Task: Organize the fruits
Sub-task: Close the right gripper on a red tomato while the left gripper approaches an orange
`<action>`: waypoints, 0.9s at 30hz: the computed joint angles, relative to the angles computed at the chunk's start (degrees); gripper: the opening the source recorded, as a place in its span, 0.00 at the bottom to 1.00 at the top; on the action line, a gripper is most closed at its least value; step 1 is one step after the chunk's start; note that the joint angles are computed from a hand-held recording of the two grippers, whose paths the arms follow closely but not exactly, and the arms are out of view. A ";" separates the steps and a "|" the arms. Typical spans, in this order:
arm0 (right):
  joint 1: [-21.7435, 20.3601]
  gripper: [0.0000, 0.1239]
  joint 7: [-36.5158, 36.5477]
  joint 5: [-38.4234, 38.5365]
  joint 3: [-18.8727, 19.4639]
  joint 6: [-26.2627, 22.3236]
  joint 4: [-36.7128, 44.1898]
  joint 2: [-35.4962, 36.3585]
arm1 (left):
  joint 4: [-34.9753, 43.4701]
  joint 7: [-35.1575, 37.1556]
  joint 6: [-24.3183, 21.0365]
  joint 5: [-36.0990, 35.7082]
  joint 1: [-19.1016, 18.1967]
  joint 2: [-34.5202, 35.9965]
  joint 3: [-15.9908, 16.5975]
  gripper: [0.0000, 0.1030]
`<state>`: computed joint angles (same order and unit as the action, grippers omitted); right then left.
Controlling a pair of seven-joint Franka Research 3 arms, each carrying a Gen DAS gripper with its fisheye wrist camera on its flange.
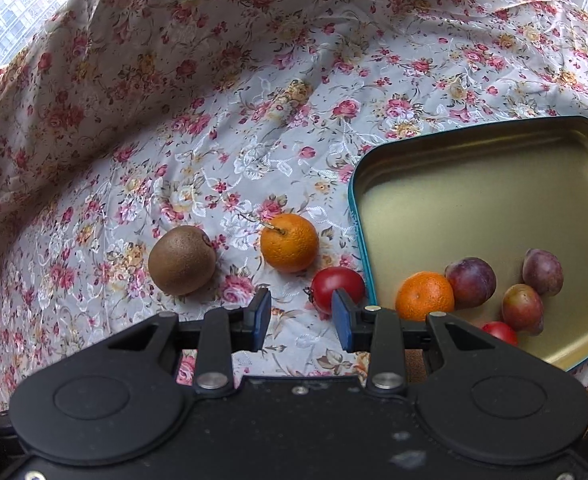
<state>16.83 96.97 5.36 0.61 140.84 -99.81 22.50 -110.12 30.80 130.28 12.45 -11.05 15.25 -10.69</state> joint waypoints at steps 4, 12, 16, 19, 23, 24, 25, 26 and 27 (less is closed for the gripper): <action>1.18 0.28 -0.11 -1.81 -0.04 -0.03 0.43 0.62 | -0.79 1.22 0.19 -0.11 0.21 -0.61 -0.06 0.59; 0.99 0.28 0.57 -0.57 0.15 1.01 1.40 1.58 | -2.31 3.68 0.98 -1.30 0.64 -1.76 -0.27 0.59; -0.28 0.28 0.86 2.43 0.58 -0.74 3.58 3.45 | -2.91 4.16 1.34 -1.68 0.70 -2.25 -0.29 0.59; 0.55 0.27 3.23 1.77 -0.37 -1.27 4.68 4.71 | -3.44 4.43 1.59 -2.24 0.86 -2.65 -0.29 0.59; 1.04 0.25 4.41 0.42 -0.68 -1.26 5.14 5.33 | -4.01 4.23 1.92 -2.24 0.94 -3.15 -0.16 0.59; 1.29 0.25 4.64 -0.13 -0.84 -1.21 5.08 5.30 | -4.14 4.20 1.96 -2.29 0.99 -3.24 -0.13 0.59; 1.82 0.25 5.08 -1.23 -1.21 -0.73 4.69 5.08 | -4.21 4.15 1.94 -2.41 1.04 -3.29 -0.12 0.59; 2.34 0.25 5.65 -2.35 -1.58 -0.35 4.41 4.91 | -4.33 4.05 2.02 -2.60 1.13 -3.32 -0.08 0.59; 2.70 0.25 6.08 -3.27 -1.83 -0.02 4.20 4.76 | -4.48 3.97 2.15 -2.79 1.22 -3.39 -0.07 0.59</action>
